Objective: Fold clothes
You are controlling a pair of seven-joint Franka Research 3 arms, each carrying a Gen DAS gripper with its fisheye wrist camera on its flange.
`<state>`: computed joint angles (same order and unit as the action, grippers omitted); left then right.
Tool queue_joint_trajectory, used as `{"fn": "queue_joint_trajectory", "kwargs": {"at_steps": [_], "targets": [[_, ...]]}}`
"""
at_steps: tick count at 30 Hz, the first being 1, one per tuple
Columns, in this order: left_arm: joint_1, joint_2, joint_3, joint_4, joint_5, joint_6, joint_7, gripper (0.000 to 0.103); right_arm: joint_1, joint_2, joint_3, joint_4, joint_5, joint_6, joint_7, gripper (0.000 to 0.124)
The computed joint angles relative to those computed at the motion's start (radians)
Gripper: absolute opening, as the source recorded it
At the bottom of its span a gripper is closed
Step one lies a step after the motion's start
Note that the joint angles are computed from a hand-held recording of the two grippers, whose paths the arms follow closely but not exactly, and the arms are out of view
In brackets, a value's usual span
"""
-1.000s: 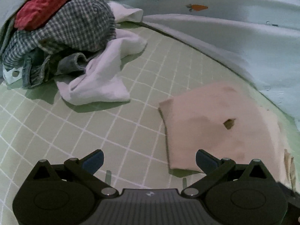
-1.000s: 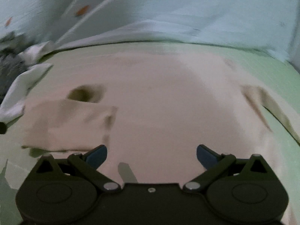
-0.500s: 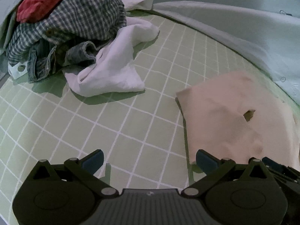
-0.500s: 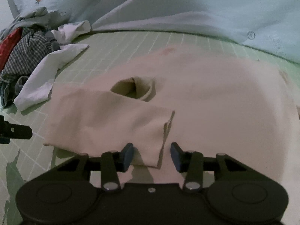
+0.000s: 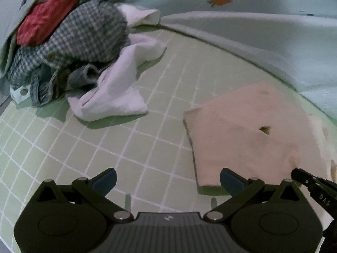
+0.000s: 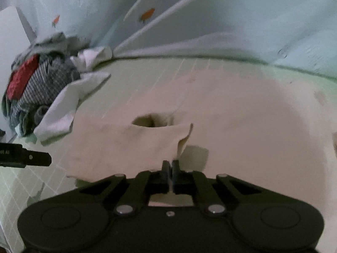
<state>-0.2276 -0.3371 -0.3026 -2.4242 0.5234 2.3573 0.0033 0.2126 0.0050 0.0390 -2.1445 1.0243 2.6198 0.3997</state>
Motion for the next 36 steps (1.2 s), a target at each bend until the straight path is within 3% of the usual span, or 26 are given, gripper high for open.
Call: {"fn": "queue_joint_trajectory", "kwargs": {"at_steps": [8, 16, 20, 22, 24, 26, 27, 28, 29, 32, 34, 36], "targets": [[-0.026, 0.11, -0.033, 0.158, 0.06, -0.065, -0.004, 0.103, -0.062, 0.034, -0.04, 0.093, 0.143, -0.049, -0.095, 0.002], [-0.095, 0.251, -0.039, 0.332, 0.105, -0.184, -0.002, 0.103, -0.171, 0.193, -0.046, 0.294, 0.208, -0.019, -0.101, 0.002], [-0.13, 0.292, -0.031, 0.381, 0.093, -0.239, -0.014, 0.103, -0.231, 0.287, -0.035, 0.396, 0.208, 0.091, -0.064, 0.002], [-0.144, 0.296, -0.027, 0.386, 0.084, -0.254, -0.028, 0.103, -0.237, 0.334, -0.037, 0.441, 0.17, 0.207, -0.002, 0.002], [-0.154, 0.296, -0.025, 0.385, 0.073, -0.262, -0.039, 0.103, -0.203, 0.371, -0.077, 0.458, 0.052, 0.336, 0.146, 0.003], [-0.161, 0.286, -0.023, 0.372, 0.06, -0.267, -0.043, 0.103, -0.166, 0.373, -0.125, 0.439, -0.063, 0.363, 0.296, 0.01], [-0.163, 0.275, -0.023, 0.36, 0.055, -0.266, -0.049, 0.103, -0.164, 0.355, -0.118, 0.405, -0.08, 0.382, 0.307, 0.028], [-0.165, 0.264, -0.023, 0.348, 0.049, -0.266, -0.055, 0.103, -0.161, 0.336, -0.109, 0.37, -0.093, 0.401, 0.314, 0.058], [-0.166, 0.253, -0.024, 0.335, 0.044, -0.265, -0.062, 0.103, -0.165, 0.318, -0.094, 0.335, -0.107, 0.421, 0.321, 0.079], [-0.163, 0.197, -0.027, 0.283, 0.041, -0.262, -0.095, 0.103, -0.232, 0.233, 0.041, 0.207, -0.003, 0.477, 0.184, 0.088], [-0.16, 0.163, -0.034, 0.253, 0.047, -0.27, -0.108, 0.103, -0.233, 0.166, 0.067, 0.12, 0.009, 0.425, 0.184, 0.102], [-0.154, 0.118, -0.036, 0.21, 0.05, -0.253, -0.115, 0.103, -0.219, 0.094, 0.078, 0.041, 0.076, 0.357, 0.138, 0.102]]}}
